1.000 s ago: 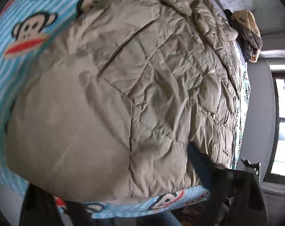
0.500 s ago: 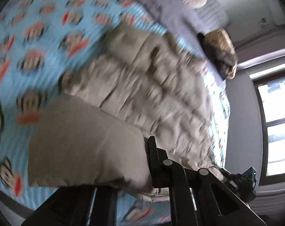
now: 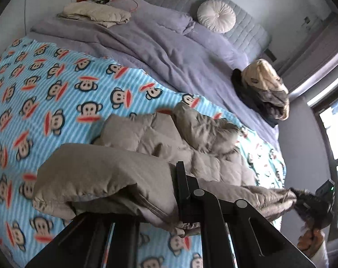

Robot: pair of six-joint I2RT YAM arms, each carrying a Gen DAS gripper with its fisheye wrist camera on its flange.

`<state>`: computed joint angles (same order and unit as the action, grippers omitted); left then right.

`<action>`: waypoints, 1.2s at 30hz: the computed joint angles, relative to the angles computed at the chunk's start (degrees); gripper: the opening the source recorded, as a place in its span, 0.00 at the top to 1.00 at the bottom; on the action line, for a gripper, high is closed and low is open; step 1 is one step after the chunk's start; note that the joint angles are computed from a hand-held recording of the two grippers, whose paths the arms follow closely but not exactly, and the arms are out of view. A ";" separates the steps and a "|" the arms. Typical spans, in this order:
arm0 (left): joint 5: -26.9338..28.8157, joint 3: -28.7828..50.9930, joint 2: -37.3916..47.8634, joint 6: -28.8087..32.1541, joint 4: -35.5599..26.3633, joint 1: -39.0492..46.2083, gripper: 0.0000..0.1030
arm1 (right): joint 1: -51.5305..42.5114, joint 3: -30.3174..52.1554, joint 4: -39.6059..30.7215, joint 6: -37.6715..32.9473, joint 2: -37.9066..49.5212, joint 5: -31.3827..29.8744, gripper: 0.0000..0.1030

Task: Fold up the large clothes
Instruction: 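Lift the held hem with both tools and fold it over toward the collar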

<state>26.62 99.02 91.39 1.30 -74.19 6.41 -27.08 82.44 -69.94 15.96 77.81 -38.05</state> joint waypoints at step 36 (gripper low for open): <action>-8.51 16.90 28.84 7.65 -0.95 -4.87 0.05 | 11.12 -0.01 15.43 5.11 20.59 13.93 0.34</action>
